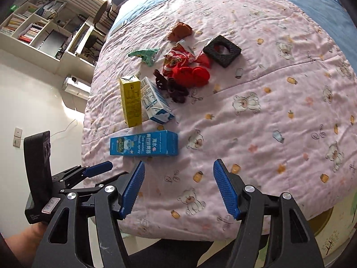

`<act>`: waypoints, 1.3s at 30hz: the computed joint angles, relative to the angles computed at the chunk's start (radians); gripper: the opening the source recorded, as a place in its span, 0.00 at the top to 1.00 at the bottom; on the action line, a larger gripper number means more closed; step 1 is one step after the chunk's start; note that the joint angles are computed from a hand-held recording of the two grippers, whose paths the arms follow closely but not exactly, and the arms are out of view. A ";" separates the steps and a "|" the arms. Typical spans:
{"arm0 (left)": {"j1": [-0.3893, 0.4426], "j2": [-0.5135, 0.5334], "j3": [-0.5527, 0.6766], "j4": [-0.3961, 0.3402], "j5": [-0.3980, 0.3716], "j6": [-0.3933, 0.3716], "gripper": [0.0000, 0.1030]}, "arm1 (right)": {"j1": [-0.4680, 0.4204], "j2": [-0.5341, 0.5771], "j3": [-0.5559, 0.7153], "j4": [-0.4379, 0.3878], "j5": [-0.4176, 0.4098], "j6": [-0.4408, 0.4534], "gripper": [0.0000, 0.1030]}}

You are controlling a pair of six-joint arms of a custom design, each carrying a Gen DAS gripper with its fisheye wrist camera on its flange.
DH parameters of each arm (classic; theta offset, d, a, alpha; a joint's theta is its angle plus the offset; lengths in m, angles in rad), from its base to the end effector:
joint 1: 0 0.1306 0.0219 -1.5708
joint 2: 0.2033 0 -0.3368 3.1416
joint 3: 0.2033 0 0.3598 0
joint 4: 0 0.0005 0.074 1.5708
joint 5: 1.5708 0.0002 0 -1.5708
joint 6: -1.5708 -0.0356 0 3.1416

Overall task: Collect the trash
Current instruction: 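Move both tools back over the quilt toward the blue box, then grasp the blue nasal-spray box with the left tool while the right tool grasps the yellow carton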

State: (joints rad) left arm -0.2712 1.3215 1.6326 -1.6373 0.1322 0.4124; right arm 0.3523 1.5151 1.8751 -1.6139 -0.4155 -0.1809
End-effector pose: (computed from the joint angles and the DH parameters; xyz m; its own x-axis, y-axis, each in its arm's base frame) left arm 0.3601 -0.1055 0.4711 -0.9752 -0.1412 -0.1706 -0.1032 0.9713 -0.2142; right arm 0.4093 0.1653 0.4892 -0.9553 -0.1758 -0.2375 -0.2662 0.8610 0.4333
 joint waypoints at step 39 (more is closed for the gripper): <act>0.147 0.237 -0.034 -0.034 0.166 -0.737 0.20 | 0.057 0.264 0.174 -0.041 0.005 -0.033 0.39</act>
State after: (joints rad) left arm -0.1246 1.5586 1.5984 -1.6709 0.2984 -0.3247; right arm 0.4090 1.7787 2.0496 -1.6552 -0.4101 -0.2136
